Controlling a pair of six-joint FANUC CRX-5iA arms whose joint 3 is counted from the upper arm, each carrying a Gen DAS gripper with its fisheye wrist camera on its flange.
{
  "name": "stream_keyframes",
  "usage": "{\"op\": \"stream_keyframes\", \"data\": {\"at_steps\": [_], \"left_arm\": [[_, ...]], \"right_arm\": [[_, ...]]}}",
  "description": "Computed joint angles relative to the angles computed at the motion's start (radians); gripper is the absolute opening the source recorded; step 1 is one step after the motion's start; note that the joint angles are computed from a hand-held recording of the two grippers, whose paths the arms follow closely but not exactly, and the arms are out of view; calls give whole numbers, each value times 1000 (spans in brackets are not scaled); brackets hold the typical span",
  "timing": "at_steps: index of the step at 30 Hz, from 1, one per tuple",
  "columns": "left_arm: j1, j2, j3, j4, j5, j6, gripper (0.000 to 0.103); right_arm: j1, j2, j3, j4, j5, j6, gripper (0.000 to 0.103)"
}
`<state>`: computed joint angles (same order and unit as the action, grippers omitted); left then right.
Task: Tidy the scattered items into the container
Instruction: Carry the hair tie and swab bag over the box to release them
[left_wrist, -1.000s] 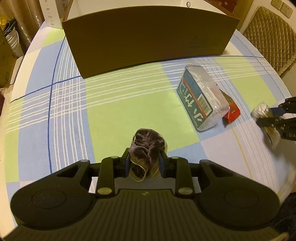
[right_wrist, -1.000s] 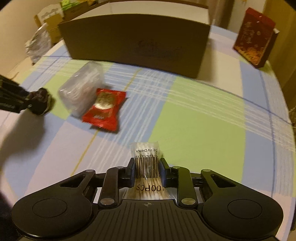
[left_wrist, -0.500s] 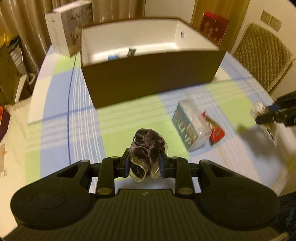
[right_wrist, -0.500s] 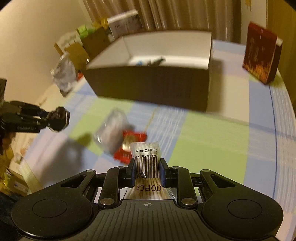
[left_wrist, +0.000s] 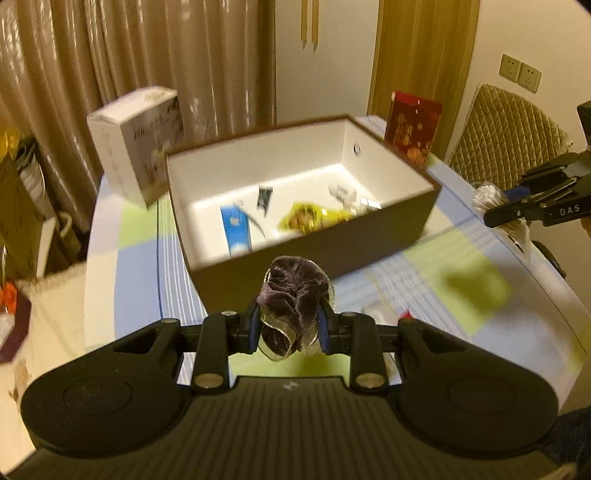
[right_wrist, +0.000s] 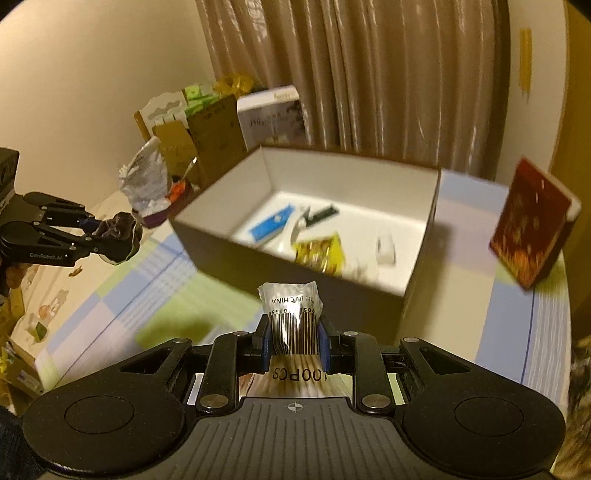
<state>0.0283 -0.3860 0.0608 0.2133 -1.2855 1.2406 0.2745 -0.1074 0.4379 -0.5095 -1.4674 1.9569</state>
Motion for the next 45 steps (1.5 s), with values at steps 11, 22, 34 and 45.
{"op": "stream_keyframes", "data": {"at_steps": [11,22,34,45], "left_arm": [[-9,146,128,11,133,-111,25],[-21,317,233,68,131,-139,25],[-43,564,403,74,76,-52,25],[-75,710,503,79,69,-37,25]], "right_arm": [[62,114,118,55,79,63,27],[112,297,272,113,91,20,27],[158,509,425,211,61,-17,27],[141,637,564,215,13,15,27]]}}
